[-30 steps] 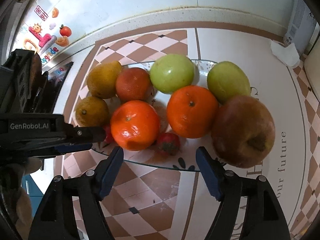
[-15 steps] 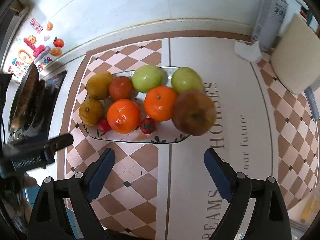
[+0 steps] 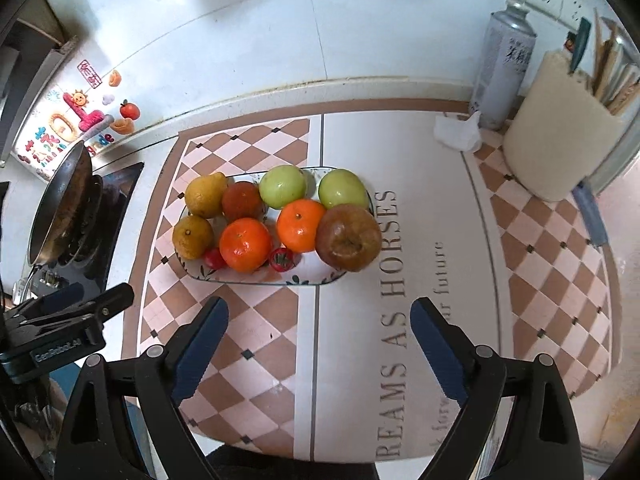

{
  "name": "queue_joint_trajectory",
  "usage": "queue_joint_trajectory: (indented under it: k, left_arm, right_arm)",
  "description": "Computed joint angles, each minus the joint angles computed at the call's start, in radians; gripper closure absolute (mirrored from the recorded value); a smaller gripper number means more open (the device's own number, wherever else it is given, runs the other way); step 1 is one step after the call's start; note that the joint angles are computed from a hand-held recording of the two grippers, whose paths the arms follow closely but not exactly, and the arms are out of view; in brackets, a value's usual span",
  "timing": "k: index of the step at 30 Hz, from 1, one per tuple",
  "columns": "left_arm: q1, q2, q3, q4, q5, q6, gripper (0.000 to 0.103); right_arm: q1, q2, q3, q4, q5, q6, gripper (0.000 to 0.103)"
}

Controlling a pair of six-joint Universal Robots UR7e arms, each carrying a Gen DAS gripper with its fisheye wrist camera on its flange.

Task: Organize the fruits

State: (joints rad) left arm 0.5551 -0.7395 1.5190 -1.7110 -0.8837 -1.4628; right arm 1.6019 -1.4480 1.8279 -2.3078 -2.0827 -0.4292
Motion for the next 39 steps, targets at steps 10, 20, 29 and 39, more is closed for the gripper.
queue_joint_trajectory:
  k: [10, 20, 29, 39]
  left_arm:
    - [-0.153, -0.075, 0.032, 0.100, 0.079, -0.058, 0.009]
    - [-0.310, -0.147, 0.068, 0.186, 0.080, -0.122, 0.009]
    - [-0.445, -0.165, 0.031, 0.330, 0.084, -0.247, 0.009]
    - [-0.535, -0.124, -0.071, 0.508, 0.065, -0.403, 0.009]
  right_arm:
    - [0.095, -0.210, 0.094, -0.003, 0.003, 0.041, 0.008]
    - [0.250, -0.430, 0.152, 0.095, -0.073, 0.138, 0.008]
    - [0.380, -0.590, 0.152, 0.250, -0.097, 0.222, 0.008]
    - [0.511, -0.664, 0.076, 0.400, -0.145, 0.276, 0.008]
